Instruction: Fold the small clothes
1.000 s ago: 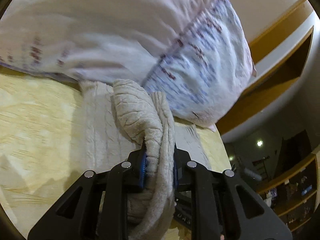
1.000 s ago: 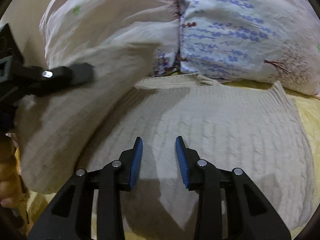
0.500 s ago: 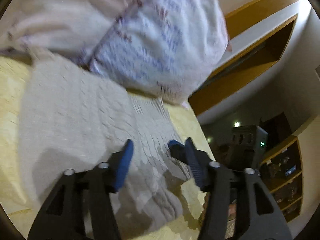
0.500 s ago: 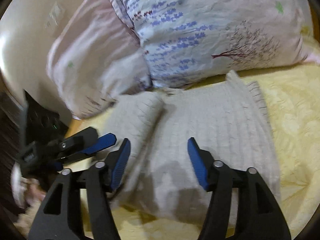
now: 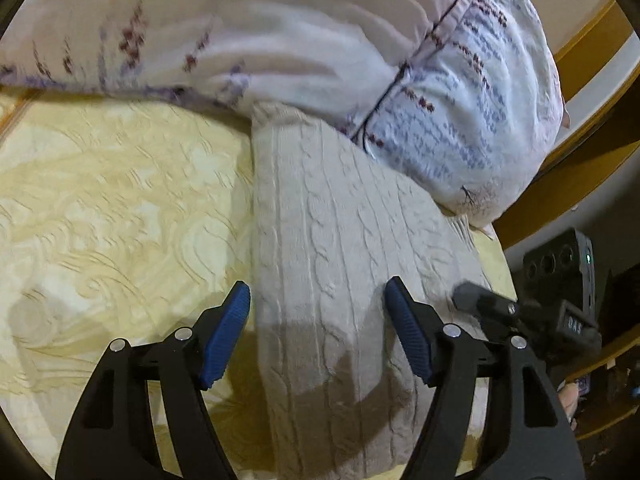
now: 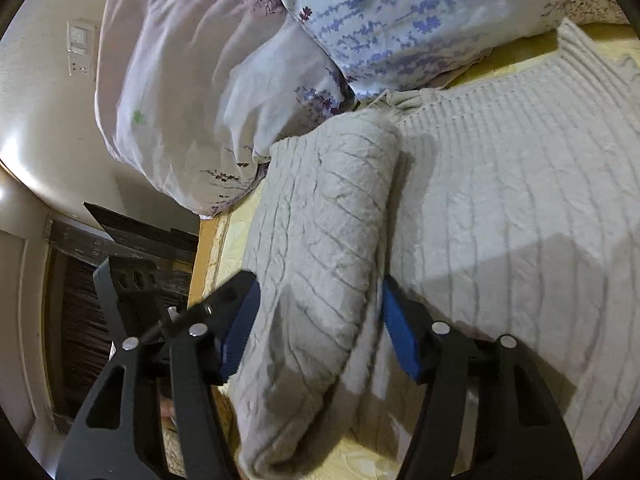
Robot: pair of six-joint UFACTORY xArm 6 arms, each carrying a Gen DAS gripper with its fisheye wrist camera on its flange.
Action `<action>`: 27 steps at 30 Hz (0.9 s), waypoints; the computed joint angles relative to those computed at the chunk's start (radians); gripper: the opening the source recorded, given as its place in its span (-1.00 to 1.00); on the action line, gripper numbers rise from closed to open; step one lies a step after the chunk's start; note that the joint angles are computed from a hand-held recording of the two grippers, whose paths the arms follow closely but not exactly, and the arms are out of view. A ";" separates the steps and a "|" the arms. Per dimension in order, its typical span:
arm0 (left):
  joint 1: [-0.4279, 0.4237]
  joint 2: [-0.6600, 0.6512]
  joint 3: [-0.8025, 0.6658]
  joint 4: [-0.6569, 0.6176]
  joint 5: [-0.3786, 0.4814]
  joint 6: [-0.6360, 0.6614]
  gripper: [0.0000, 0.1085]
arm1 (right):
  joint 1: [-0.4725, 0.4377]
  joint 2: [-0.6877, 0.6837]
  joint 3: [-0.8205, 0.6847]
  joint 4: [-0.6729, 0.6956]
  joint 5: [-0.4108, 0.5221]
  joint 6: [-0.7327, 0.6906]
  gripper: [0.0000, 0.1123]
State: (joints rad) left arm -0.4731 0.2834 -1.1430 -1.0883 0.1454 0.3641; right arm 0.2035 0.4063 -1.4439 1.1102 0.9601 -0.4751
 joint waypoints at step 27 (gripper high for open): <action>-0.040 0.001 -0.050 -0.017 0.034 0.003 0.73 | -0.041 -0.139 0.081 -0.384 -0.221 0.061 -0.73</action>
State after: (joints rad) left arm -0.5133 0.2844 -1.1928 -1.1052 0.1798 0.3671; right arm 0.1625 0.2669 -1.3633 0.7266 0.7395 -0.4145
